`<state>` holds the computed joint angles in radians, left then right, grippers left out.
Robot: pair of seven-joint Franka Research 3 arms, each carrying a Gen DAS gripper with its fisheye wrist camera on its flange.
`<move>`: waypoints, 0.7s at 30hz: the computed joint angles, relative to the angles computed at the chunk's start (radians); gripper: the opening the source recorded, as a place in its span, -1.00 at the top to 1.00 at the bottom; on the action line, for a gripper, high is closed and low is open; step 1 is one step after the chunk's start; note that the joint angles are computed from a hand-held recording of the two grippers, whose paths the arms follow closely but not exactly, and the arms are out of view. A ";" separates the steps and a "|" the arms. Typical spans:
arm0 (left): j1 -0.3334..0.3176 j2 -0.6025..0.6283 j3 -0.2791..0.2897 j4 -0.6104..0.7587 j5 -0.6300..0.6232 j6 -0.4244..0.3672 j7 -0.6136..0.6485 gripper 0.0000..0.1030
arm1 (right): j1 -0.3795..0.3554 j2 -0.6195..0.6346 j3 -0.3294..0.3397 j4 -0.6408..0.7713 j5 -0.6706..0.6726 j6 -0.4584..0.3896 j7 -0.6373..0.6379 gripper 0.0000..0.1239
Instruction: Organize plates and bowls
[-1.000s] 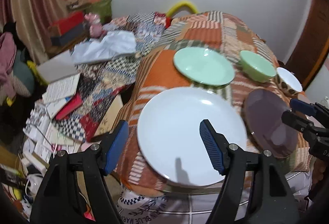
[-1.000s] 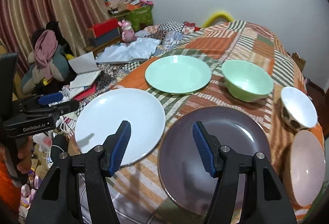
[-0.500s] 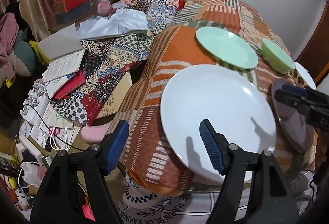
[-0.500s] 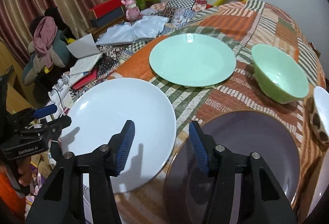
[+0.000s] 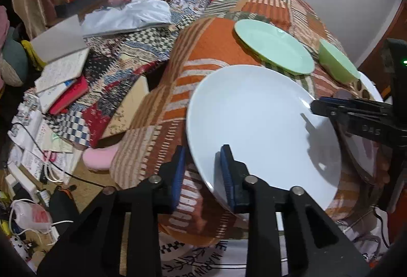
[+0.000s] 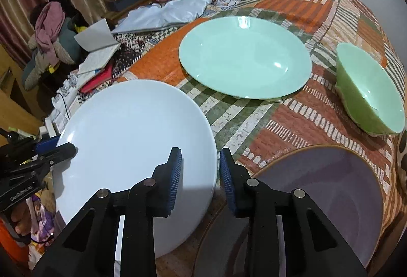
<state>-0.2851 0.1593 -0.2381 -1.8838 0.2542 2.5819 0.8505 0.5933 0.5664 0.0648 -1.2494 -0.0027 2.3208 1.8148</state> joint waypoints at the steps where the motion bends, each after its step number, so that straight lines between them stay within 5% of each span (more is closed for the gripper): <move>1: 0.001 0.000 -0.002 -0.002 -0.007 0.005 0.006 0.54 | 0.000 0.012 -0.001 0.018 0.000 -0.013 -0.001 0.56; 21: 0.017 -0.025 -0.001 -0.038 -0.053 0.010 0.008 0.55 | -0.011 -0.032 0.024 -0.070 0.067 0.045 -0.018 0.54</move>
